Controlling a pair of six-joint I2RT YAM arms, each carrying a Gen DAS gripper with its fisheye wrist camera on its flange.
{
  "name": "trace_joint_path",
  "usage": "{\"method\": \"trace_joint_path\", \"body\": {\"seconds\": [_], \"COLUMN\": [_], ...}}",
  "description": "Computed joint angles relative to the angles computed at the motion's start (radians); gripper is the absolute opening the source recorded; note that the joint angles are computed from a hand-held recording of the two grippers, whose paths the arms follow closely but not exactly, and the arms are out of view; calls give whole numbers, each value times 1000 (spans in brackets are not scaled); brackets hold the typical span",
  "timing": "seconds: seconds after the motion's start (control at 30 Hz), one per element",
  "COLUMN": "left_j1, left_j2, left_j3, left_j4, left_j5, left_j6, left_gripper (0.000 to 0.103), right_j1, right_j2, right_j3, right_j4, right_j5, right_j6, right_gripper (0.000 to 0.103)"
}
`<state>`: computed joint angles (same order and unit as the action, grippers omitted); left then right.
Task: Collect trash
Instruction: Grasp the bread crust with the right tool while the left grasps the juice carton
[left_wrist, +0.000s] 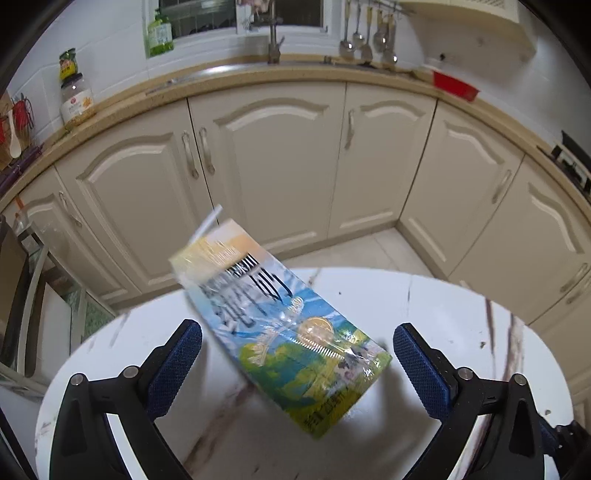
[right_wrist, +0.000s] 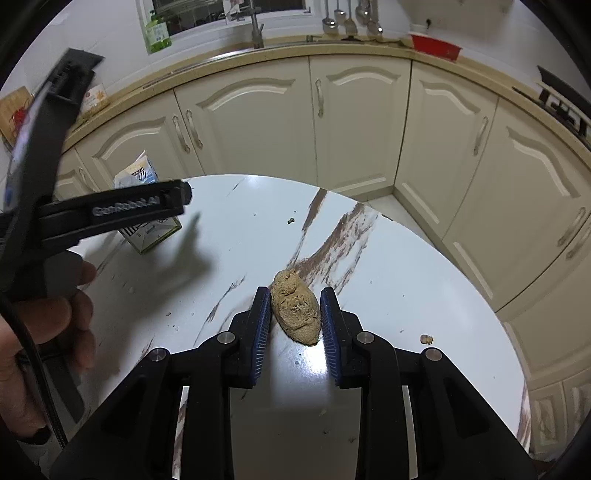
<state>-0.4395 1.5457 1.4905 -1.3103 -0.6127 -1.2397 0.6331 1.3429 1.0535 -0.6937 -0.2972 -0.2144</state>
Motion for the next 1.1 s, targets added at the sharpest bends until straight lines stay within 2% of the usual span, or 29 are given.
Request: {"method": "trace_joint_path", "body": {"seconds": [0.07, 0.17, 0.27, 0.5, 0.77, 0.93, 1.1], "left_j1": [17, 28, 34, 28, -69, -222, -519], "left_j2": [15, 20, 0, -118, -277, -358, -366], "left_j3": [-13, -19, -51, -168, -289, -319, -250], "left_j4": [45, 83, 119, 165, 190, 122, -82], "left_j5": [38, 33, 32, 55, 74, 18, -89], "left_j6": [24, 68, 102, 185, 216, 132, -98], "left_gripper": [84, 77, 67, 47, 44, 44, 44], "right_j1": [-1, -1, 8, 39, 51, 34, -1], "right_j2": [7, 16, 26, -9, -125, -284, -505], "right_j3": [7, 17, 25, -8, -51, -98, -134], "right_j4": [-4, -9, -6, 8, -45, -133, -289], "right_j5": [1, 1, 10, 38, 71, 70, 78], "right_j6": [-8, -14, -12, 8, 56, 107, 153], "right_gripper": [26, 26, 26, 26, 26, 26, 26]}}
